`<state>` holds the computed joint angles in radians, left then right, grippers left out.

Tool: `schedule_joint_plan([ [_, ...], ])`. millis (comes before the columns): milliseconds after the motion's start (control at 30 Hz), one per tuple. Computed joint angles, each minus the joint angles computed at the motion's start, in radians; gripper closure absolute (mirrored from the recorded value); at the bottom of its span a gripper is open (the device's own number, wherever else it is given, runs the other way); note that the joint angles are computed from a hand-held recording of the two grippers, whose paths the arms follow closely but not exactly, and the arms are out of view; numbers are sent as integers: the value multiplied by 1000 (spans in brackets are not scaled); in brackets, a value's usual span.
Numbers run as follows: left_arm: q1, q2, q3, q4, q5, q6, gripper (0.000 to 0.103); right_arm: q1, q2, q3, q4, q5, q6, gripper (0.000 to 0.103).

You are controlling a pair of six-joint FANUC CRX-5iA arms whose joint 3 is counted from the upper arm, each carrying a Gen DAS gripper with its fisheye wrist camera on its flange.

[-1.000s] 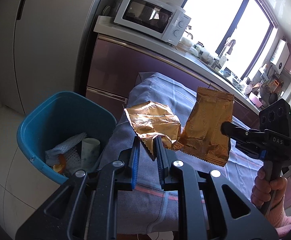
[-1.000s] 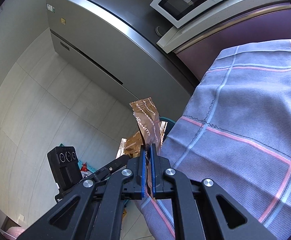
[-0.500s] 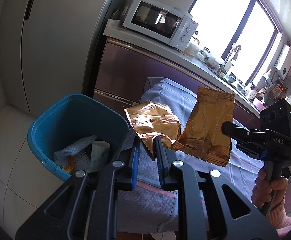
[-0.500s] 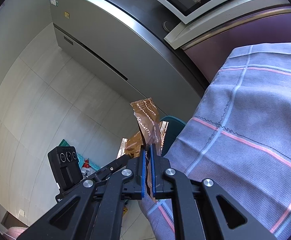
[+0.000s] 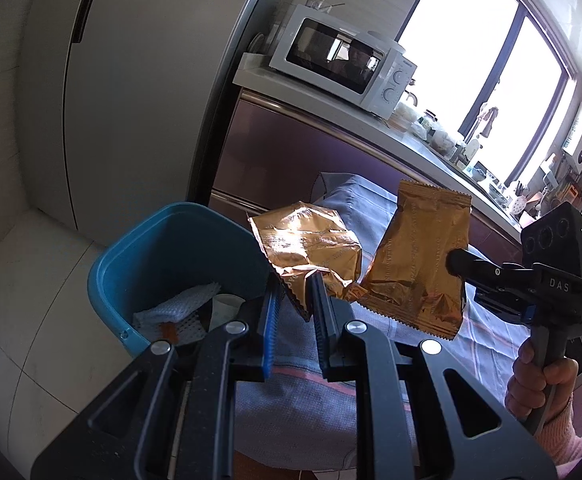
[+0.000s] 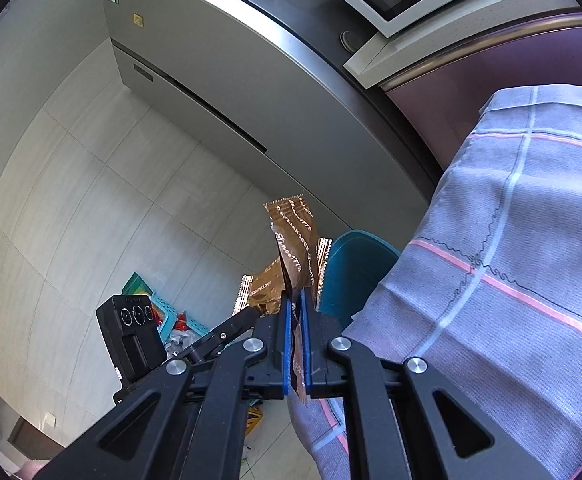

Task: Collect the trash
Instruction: 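Carry both gold foil wrappers over to the teal bin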

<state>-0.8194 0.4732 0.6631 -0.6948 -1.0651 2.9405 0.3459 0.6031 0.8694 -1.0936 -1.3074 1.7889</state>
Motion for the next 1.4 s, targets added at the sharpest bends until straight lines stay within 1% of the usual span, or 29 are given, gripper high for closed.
schedule_joint_plan([
  [500, 3, -31, -39, -26, -42, 48, 87, 41, 75, 104, 13, -47, -58, 99],
  [567, 4, -34, -43, -26, -45, 52, 89, 47, 84, 116, 16, -51, -67, 99],
  [700, 3, -41, -55, -30, -50, 66, 89, 61, 95, 131, 30, -52, -78, 99],
  [1400, 44, -19, -66, 0, -67, 78, 89, 130, 195, 274, 108, -106, -185, 99],
])
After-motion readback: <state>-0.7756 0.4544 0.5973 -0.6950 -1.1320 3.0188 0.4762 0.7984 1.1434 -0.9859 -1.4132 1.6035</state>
